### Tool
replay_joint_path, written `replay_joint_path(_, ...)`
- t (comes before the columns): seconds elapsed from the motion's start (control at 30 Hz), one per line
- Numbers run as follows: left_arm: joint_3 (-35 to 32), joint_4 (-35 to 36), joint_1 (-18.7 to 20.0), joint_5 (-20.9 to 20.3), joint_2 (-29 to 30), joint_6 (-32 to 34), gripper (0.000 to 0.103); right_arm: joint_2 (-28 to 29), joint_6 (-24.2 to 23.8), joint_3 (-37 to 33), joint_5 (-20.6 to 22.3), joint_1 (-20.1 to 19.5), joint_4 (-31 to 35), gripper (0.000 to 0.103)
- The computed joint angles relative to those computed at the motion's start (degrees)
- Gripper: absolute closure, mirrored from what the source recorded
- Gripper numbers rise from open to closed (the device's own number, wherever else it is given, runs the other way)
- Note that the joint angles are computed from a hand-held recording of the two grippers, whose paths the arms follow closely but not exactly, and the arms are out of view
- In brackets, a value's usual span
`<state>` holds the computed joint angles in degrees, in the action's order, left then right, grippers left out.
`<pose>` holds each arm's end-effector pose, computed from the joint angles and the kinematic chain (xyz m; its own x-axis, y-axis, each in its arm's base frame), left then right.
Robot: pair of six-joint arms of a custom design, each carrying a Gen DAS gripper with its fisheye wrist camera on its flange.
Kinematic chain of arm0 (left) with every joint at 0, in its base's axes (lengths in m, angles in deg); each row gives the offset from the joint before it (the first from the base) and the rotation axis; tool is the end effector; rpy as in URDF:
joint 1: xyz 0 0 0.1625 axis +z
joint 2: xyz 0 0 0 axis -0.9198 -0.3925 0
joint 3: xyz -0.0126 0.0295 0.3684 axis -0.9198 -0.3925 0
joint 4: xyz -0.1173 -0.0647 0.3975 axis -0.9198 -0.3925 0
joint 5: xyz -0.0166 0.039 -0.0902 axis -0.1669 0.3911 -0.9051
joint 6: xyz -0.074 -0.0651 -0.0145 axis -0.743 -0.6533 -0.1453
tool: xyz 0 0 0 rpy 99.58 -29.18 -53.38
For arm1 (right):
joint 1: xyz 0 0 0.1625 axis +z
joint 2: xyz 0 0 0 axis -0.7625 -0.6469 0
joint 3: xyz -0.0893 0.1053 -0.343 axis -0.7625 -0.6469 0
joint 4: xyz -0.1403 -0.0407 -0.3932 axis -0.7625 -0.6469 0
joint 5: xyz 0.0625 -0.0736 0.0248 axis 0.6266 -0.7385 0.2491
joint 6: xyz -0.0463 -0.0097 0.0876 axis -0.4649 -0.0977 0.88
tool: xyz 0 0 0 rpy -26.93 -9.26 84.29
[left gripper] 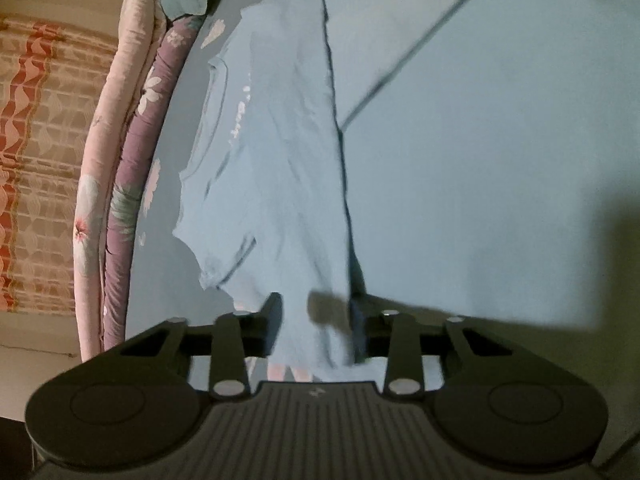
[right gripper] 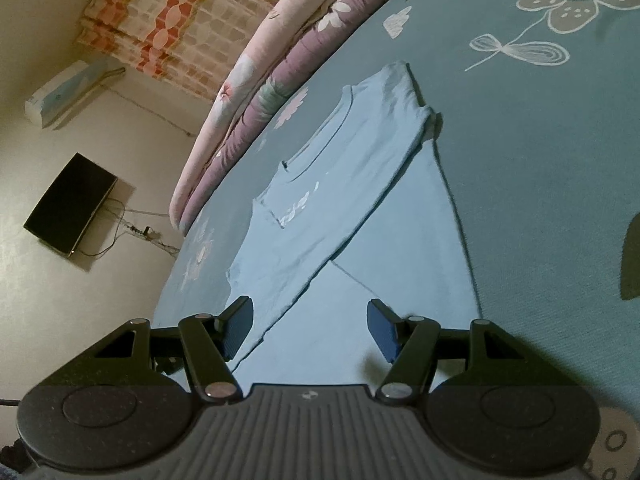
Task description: Fold clothes
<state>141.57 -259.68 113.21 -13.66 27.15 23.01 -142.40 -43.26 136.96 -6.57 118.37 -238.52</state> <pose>-0.1209 -0.4396 0.0828 0.4484 0.6587 -0.6042 0.7816 0.0390 0.6225 0.0318 -0.3702 0.1472 -0.9874 0.0754 -0.1391 0.1560 0.6127 -0.7747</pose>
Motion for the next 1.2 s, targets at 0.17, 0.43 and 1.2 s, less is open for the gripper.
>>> replay_joint_path(0.17,-0.9,1.8,0.3,-0.4,1.1,-1.5,0.102,0.6,-0.8,-2.1,-1.0,1.8,2.4,0.034)
replay_joint_path(0.43,-2.4,26.3,-1.2,-6.3,-11.7,-22.7,0.102,2.4,0.1,-6.1,-2.0,4.1,3.6,0.034)
replay_joint_path(1.2,-1.2,35.2,-1.5,-12.4,-19.9,-28.0,0.102,18.3,15.4,-21.7,-34.8,13.3,-9.9,0.061)
